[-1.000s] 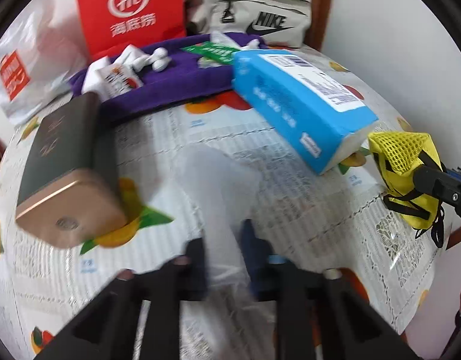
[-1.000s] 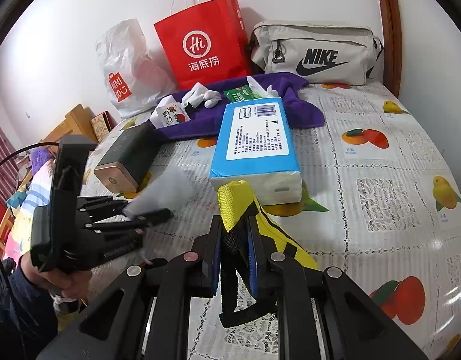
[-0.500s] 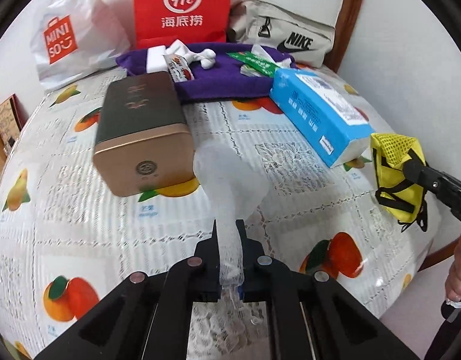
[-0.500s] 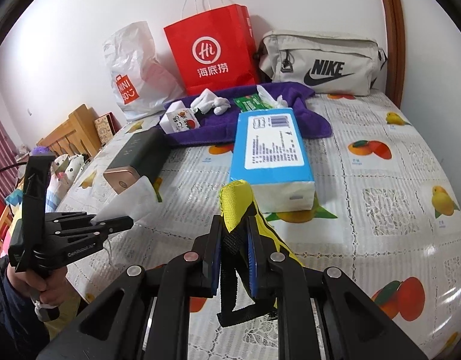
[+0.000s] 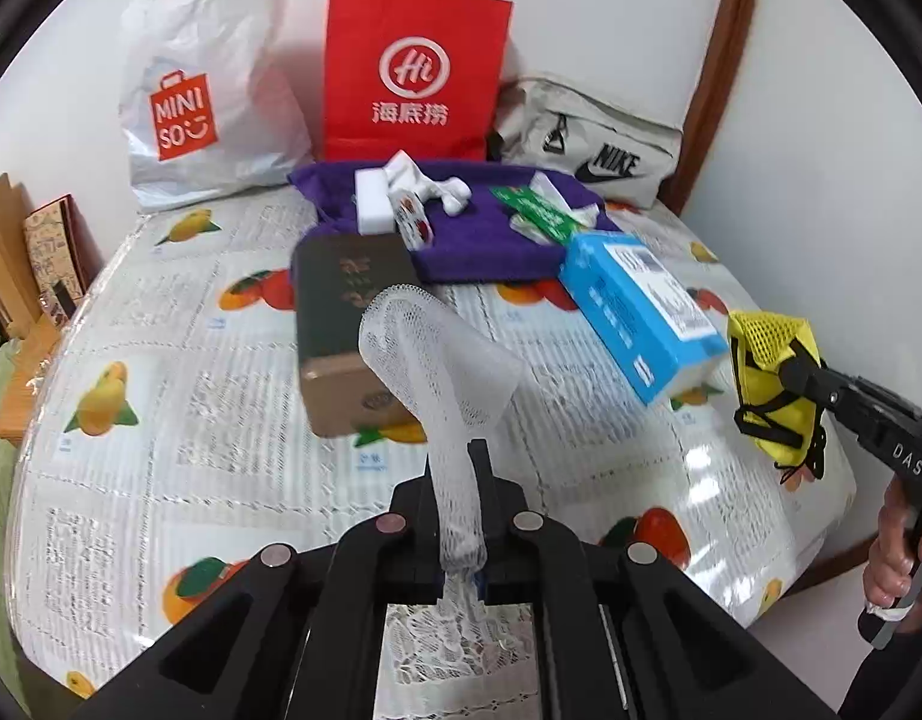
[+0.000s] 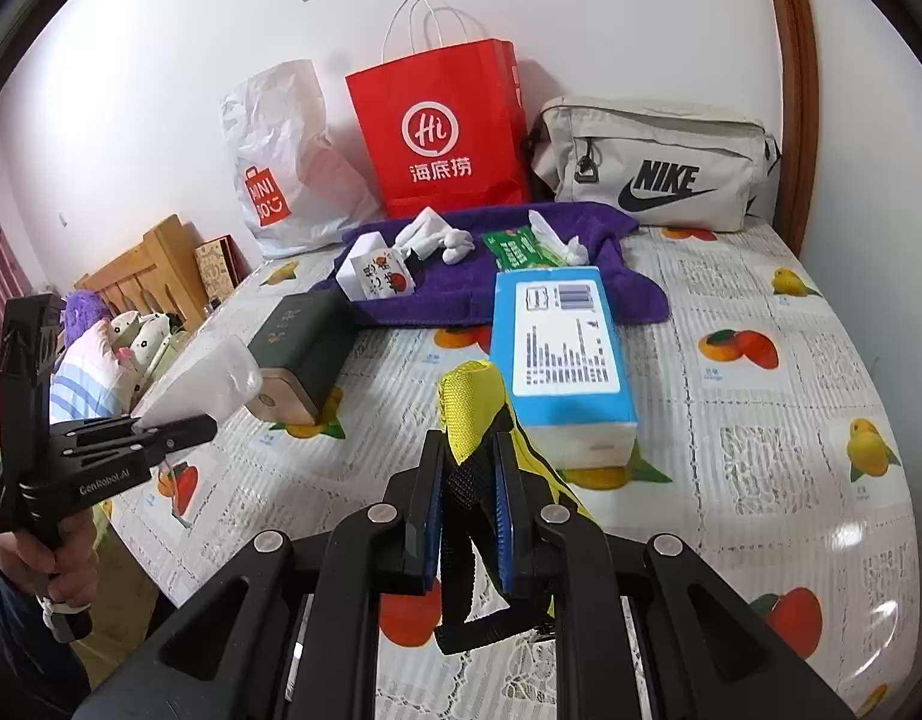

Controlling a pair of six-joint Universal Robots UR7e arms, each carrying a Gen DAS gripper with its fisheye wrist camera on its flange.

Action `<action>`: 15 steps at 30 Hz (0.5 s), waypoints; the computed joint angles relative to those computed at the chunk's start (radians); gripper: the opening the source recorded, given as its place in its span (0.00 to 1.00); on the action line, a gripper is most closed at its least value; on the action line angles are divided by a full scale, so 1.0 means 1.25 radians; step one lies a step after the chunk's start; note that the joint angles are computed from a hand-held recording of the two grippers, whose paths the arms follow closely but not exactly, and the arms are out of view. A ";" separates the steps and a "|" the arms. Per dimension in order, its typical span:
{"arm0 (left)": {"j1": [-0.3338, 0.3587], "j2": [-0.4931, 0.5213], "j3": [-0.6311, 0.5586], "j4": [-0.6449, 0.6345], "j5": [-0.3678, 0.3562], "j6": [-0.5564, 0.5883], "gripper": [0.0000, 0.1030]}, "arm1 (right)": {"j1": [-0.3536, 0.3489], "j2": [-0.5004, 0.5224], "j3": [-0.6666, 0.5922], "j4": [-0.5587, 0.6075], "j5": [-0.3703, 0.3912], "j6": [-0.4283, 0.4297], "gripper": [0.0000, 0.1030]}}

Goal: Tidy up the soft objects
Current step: 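Carry the mesh bag left and the yellow pouch right toward the purple towel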

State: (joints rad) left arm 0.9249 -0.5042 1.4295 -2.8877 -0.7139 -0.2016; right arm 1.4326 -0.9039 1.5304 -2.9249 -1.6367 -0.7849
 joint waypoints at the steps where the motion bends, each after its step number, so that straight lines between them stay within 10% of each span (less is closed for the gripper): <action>1: 0.000 -0.003 0.001 -0.004 -0.001 -0.002 0.07 | 0.002 0.002 -0.006 0.004 0.000 0.003 0.14; 15: 0.007 0.010 -0.085 0.039 0.009 0.010 0.07 | 0.022 0.024 -0.080 0.043 0.003 0.009 0.14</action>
State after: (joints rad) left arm 0.9339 -0.4922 1.3239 -2.8386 -0.7022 -0.1886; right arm 1.4598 -0.8744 1.4306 -2.8716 -1.6329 -0.7737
